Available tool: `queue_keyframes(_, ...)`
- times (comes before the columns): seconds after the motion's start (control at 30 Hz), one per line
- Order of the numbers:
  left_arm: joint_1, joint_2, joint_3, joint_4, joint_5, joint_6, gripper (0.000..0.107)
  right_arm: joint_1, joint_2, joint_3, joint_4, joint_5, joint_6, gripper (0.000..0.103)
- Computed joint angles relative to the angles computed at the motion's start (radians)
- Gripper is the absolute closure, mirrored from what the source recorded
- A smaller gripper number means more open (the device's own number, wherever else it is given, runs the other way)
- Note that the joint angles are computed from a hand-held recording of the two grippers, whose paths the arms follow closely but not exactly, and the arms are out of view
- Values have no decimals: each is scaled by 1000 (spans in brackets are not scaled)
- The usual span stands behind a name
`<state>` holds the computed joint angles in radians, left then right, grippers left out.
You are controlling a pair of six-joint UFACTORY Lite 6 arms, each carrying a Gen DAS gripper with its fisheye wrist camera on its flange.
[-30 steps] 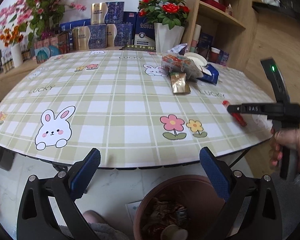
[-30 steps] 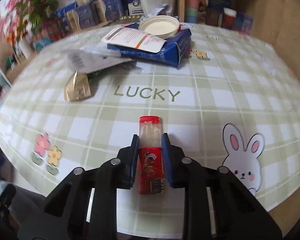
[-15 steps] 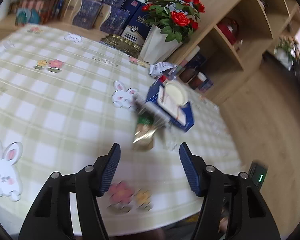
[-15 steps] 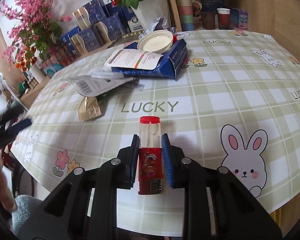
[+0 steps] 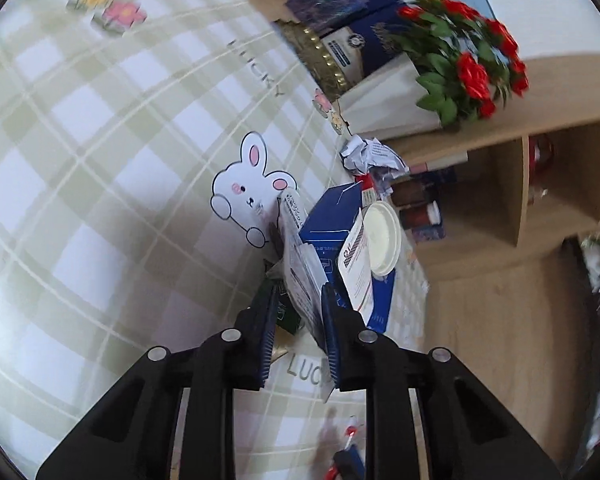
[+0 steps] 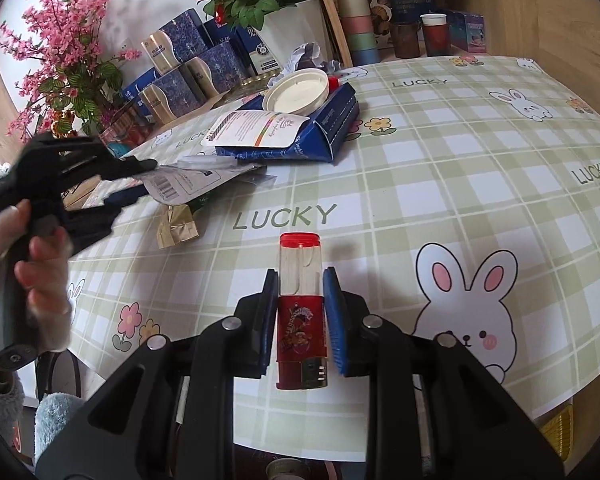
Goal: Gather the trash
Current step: 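Grasp the gray barcode packaging sheet with the left gripper, then drop the gray packaging into the bin with the left gripper while the right gripper carries the lighter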
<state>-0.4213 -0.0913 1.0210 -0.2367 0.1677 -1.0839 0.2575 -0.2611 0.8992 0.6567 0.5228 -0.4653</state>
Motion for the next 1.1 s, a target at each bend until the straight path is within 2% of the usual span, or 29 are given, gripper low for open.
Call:
queue_keyframes(0.03,0,-5,-12,-26,-9,28,101,-6,-4,-3,7,3,-9,77)
queue_keyframes(0.1,-7,3,29,47,28,29,103,-22,-14,-12,22,12,-26,77)
queue_keyframes(0.13,-18,11,69,147,75,-21,105,-28,-17,-16,29,15,-34,77)
queue_keyframes(0.23,-74,55,227,435,237,-136,106,-41,-24,-25,42,24,-42,77)
queue_keyframes(0.27,-102,80,309,517,330,-127,106,-43,-25,-25,44,27,-44,77)
queue_keyframes(0.37,-161,123,453,650,509,-63,106,-40,-41,-30,36,31,-29,77)
queue_keyframes(0.5,-206,121,524,727,637,16,106,-31,-64,-38,25,35,-5,77)
queue_keyframes(0.6,-254,85,522,790,716,17,106,-30,-86,-46,19,47,5,77)
queue_keyframes(0.8,-343,-76,413,865,773,-71,106,-19,-171,-76,-19,80,48,77)
queue_keyframes(1.1,-672,-295,320,979,975,-282,106,3,-337,-121,-116,158,165,77)
